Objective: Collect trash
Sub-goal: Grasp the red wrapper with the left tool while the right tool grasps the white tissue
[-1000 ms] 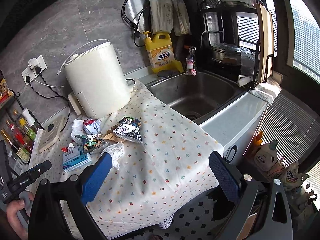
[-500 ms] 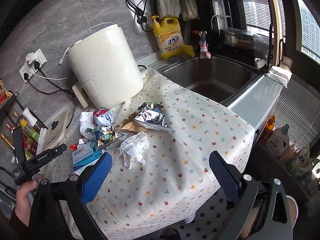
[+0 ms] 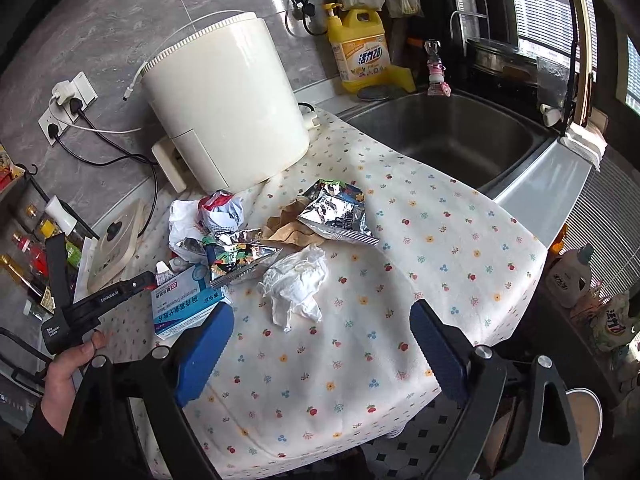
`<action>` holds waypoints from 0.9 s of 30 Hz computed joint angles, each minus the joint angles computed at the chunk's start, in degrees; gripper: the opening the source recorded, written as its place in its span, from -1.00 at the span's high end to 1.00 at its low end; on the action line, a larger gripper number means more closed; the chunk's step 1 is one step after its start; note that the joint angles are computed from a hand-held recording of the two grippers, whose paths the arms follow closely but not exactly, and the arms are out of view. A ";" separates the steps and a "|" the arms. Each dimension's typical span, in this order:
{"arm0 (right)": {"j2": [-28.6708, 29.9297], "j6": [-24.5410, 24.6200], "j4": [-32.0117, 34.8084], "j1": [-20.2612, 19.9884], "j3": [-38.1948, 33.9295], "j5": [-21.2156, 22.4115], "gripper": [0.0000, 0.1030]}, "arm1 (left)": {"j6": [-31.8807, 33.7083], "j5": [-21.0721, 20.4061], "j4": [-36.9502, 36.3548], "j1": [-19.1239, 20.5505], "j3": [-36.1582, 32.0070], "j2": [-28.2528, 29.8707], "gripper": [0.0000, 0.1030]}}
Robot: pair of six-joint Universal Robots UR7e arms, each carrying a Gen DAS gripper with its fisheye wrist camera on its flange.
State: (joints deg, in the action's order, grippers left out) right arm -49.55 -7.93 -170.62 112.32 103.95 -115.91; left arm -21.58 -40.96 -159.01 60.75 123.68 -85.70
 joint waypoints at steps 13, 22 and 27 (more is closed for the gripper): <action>8.80 -0.51 8.97 -1.50 -9.07 1.02 -0.18 | -7.56 7.83 6.34 -4.54 7.57 -13.64 0.84; 7.37 -1.72 12.28 -2.71 -7.49 5.35 0.96 | -14.04 10.41 12.60 -7.96 10.47 -17.88 0.84; 3.60 -2.01 9.93 -3.18 -3.28 6.85 0.96 | -12.18 9.73 9.41 -9.69 10.48 -15.50 0.84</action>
